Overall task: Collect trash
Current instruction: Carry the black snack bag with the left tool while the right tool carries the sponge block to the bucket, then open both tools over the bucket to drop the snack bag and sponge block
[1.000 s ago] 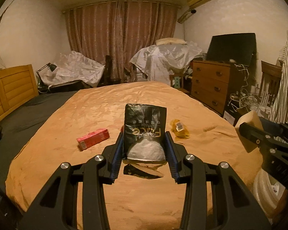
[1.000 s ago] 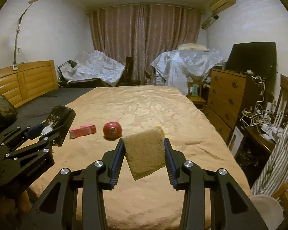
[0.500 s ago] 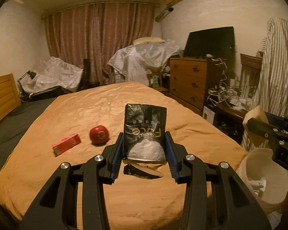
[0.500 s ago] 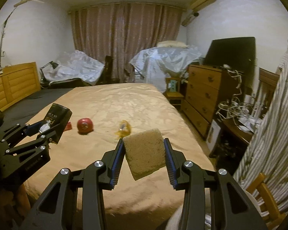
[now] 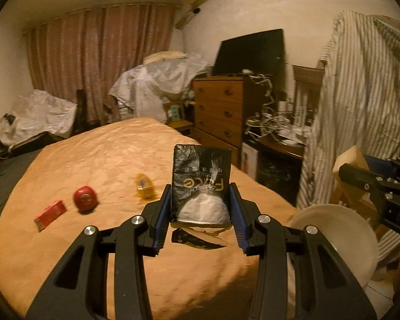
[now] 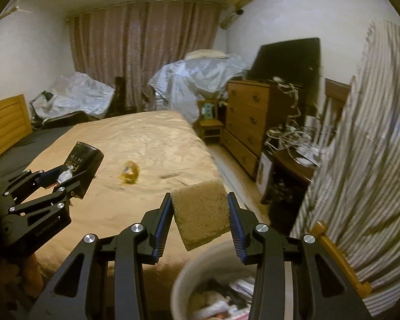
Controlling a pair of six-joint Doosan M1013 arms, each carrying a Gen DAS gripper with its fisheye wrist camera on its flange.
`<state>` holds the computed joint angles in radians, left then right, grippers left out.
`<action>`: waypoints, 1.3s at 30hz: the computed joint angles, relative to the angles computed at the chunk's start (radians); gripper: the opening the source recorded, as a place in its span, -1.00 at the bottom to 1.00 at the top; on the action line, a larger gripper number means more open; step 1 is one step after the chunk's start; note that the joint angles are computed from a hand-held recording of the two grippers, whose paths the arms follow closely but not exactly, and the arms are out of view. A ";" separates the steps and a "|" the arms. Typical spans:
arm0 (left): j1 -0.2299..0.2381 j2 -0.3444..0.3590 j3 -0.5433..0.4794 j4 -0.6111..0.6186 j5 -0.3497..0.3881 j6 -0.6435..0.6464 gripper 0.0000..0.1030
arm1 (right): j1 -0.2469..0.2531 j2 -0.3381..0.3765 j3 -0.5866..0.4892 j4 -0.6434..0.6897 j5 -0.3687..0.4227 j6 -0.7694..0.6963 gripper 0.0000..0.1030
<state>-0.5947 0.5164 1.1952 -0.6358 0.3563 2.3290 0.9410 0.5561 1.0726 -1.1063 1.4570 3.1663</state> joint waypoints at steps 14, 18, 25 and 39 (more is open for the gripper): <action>-0.072 0.078 -0.131 0.053 0.287 -0.012 -0.19 | -0.051 -0.184 0.282 0.244 -0.075 0.096 -0.18; -0.083 0.114 -0.181 0.058 0.401 -0.007 -0.19 | -0.088 -0.226 0.347 0.326 -0.147 0.091 -0.18; -0.102 0.173 -0.247 0.093 0.532 -0.018 -0.19 | -0.129 -0.261 0.409 0.432 -0.229 0.081 -0.18; -0.114 0.199 -0.281 0.131 0.568 -0.061 -0.19 | -0.149 -0.263 0.448 0.457 -0.302 0.108 -0.18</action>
